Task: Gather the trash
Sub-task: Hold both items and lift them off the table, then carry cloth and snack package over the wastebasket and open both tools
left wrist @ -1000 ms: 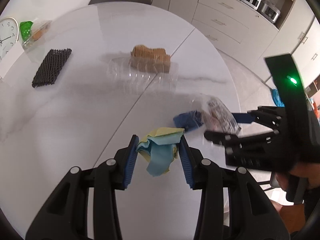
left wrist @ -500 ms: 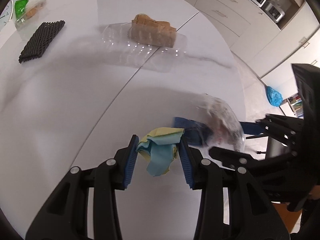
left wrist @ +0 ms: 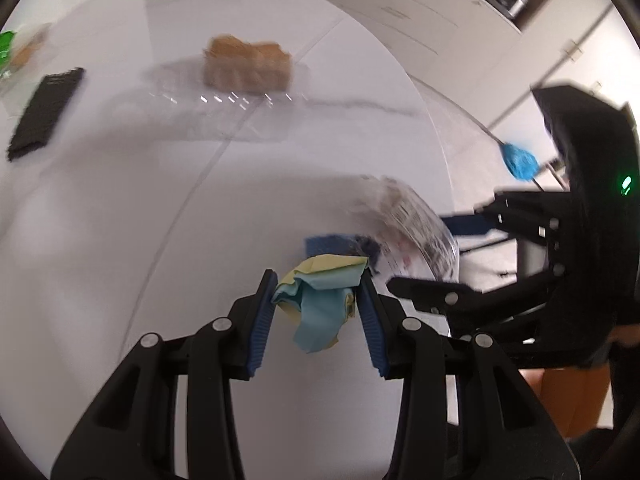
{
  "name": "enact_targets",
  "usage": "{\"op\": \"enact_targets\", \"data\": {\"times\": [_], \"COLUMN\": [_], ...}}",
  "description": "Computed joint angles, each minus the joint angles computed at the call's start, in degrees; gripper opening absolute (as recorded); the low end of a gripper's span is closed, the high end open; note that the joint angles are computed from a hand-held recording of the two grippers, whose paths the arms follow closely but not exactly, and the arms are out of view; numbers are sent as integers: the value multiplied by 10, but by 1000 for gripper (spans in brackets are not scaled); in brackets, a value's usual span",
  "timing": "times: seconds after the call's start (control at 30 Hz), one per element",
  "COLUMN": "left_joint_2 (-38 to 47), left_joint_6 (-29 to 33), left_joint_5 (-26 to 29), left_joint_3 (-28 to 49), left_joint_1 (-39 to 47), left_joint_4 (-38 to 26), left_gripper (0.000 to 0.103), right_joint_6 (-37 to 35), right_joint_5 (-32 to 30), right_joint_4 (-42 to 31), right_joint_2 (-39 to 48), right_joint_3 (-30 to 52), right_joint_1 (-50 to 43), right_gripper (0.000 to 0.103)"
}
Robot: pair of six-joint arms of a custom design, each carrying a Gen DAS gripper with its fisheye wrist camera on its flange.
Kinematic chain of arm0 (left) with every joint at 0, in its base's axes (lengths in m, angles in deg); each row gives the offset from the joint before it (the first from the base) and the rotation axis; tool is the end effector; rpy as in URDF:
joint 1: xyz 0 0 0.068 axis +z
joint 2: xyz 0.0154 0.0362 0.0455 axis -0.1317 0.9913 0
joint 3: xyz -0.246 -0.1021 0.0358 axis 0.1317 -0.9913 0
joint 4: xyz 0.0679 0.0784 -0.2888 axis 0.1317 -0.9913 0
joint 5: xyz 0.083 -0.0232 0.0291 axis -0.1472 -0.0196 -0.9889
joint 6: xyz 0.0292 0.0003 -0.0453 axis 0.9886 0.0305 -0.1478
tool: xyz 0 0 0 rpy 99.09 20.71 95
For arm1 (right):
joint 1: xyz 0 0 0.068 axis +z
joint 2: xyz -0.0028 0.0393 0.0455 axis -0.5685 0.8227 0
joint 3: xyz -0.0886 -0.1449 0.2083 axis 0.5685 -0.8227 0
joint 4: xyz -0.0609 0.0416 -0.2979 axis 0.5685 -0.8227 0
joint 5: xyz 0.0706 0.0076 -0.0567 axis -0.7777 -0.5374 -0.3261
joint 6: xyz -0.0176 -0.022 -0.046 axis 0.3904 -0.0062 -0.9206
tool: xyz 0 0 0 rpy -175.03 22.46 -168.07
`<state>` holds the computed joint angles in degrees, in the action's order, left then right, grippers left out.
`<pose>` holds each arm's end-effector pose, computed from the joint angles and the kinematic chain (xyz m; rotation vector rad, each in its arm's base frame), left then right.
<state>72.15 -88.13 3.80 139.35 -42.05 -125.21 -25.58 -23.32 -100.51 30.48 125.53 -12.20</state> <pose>0.2563 -0.1833 0.2290 0.4457 2.7754 -0.4690 0.2901 0.1267 0.2657 -0.7003 2.8352 0.3128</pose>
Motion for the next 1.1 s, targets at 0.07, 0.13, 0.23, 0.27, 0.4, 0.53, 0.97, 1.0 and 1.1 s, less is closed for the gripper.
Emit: {"op": "enact_targets", "data": {"times": [0.07, 0.13, 0.23, 0.27, 0.4, 0.53, 0.97, 1.0, 1.1], "left_joint_2": [13, 30, 55, 62, 70, 70, -43, -39, -39], "left_joint_6": [12, 19, 15, 12, 7, 8, -6, -10, -12], "left_joint_5": [6, 6, -11, -13, -19, -31, -57, -61, -67], "left_joint_3": [2, 7, 19, 23, 33, 35, 62, 73, 91], "left_joint_1": [0, 2, 5, 9, 17, 14, -64, -79, -109], "left_joint_4": [0, 0, -2, -2, 0, -3, -83, -86, -93], "left_gripper": [40, 40, 40, 40, 40, 40, 40, 40, 40], "right_joint_6": [-15, -25, -42, -44, -48, -23, 31, 25, 6], "right_joint_5": [3, 3, 4, 4, 0, -26, -27, -13, 16], "right_joint_4": [0, -2, -8, -9, -10, -3, -54, -71, -98], "right_joint_2": [-1, 0, 3, 4, -3, -21, -221, -249, -301], "right_joint_3": [-1, 0, 1, 2, -8, -21, -107, -128, -198], "right_joint_1": [4, 9, 14, 16, 12, -13, -131, -146, -188], "right_gripper": [60, 60, 60, 60, 60, 60, 60, 62, 62]}}
